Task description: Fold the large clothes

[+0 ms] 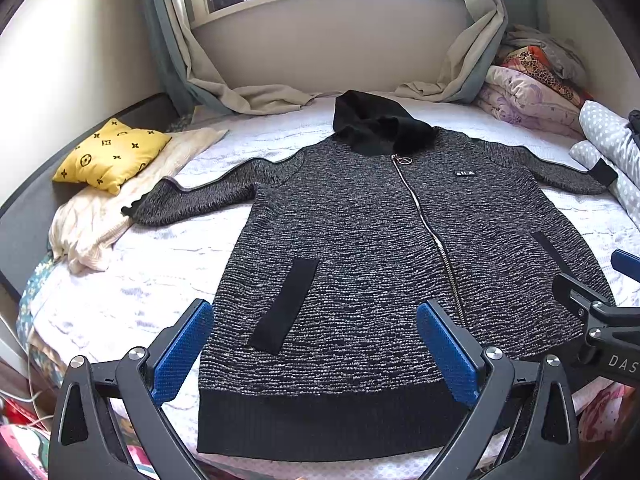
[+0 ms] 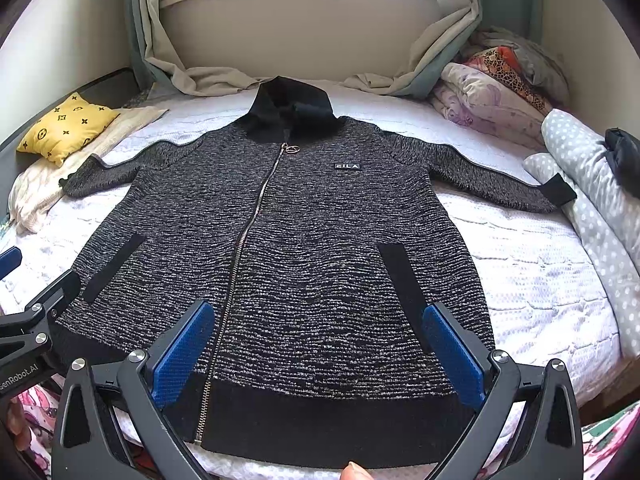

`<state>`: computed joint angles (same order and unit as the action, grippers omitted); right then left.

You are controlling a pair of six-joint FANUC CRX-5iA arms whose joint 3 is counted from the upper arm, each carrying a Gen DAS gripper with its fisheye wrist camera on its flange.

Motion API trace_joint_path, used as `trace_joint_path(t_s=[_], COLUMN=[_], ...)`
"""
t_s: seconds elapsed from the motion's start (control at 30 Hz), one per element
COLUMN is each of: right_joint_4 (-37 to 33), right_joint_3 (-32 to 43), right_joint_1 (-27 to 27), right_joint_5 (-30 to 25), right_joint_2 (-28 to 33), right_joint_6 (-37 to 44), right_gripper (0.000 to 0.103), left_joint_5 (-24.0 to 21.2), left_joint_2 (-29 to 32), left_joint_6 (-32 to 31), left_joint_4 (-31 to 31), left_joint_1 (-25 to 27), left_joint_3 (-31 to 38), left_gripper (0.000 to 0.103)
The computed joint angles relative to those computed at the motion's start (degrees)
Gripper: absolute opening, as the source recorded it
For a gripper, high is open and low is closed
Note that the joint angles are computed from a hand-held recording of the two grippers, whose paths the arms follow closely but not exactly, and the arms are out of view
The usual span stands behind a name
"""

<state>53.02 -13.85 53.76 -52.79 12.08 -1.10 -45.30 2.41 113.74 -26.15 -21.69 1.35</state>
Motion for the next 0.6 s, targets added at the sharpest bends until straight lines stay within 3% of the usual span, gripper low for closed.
trace_joint_path(t_s=[0.6], right_joint_4=[-5.22], right_joint_3=[3.00], right_joint_1=[-3.79], right_joint_5=[4.33], right_joint_2=[0.05], right_joint_6=[6.45], right_gripper=[0.103], left_joint_5=[-3.12], left_joint_2=[4.12], left_joint_6=[-1.45], left_joint_4=[2.49], left_joint_1=[1.81], left_joint_3=[5.40], left_gripper=[0.103])
